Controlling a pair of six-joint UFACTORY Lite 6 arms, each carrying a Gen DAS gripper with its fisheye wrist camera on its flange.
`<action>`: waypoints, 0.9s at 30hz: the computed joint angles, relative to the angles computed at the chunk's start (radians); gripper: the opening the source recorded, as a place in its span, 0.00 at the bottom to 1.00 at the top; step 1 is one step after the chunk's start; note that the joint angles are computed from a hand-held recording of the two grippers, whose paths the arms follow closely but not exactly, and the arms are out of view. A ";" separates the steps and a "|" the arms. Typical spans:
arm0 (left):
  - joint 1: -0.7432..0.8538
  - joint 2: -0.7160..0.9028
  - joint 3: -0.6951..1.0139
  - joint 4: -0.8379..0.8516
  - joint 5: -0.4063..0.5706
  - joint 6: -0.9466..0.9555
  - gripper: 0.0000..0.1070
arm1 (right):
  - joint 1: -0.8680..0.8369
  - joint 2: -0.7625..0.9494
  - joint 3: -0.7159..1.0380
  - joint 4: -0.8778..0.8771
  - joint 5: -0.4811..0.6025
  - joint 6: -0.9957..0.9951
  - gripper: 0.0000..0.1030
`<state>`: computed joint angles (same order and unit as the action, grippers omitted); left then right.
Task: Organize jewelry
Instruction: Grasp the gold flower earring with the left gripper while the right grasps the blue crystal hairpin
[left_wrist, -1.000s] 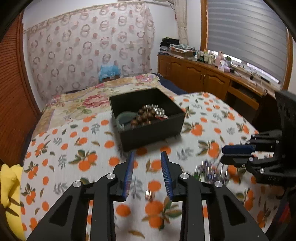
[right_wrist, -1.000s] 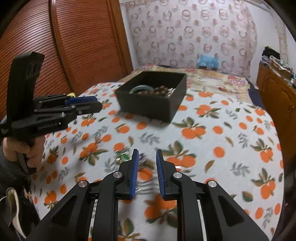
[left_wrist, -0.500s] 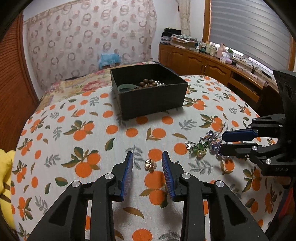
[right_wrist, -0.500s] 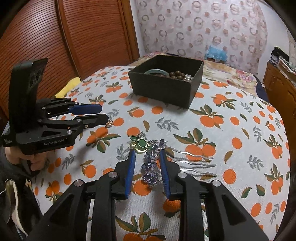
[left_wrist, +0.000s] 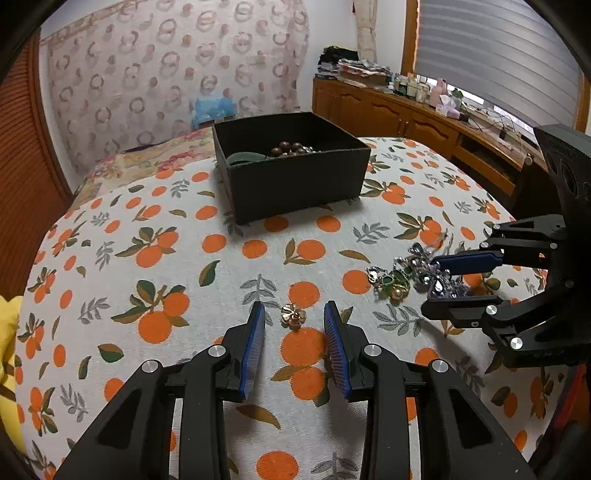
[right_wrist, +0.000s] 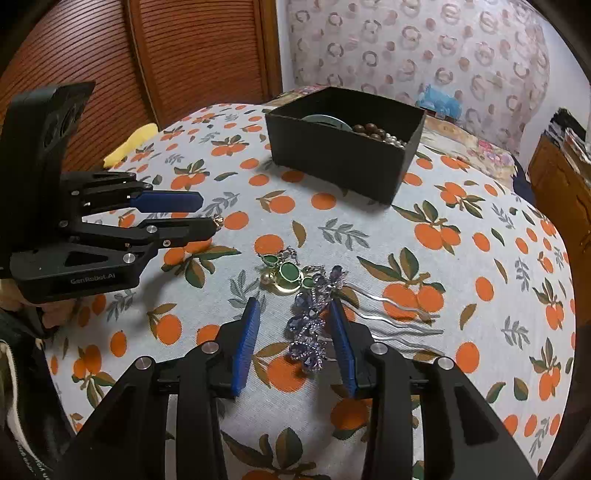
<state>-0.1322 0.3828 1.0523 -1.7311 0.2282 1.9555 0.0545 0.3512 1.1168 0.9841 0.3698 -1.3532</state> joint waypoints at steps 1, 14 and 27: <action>-0.001 0.004 0.003 0.012 0.001 -0.011 0.29 | 0.006 -0.001 -0.001 -0.013 -0.012 0.008 0.39; -0.017 0.054 0.063 0.146 -0.008 -0.138 0.19 | -0.021 -0.045 -0.047 0.068 -0.060 -0.103 0.22; -0.003 0.003 0.024 -0.017 0.010 0.011 0.13 | -0.031 -0.099 -0.030 0.100 -0.032 -0.123 0.22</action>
<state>-0.1355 0.3861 1.0760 -1.7480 0.2380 1.9668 0.0237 0.2522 1.0864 1.0842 0.3374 -1.4759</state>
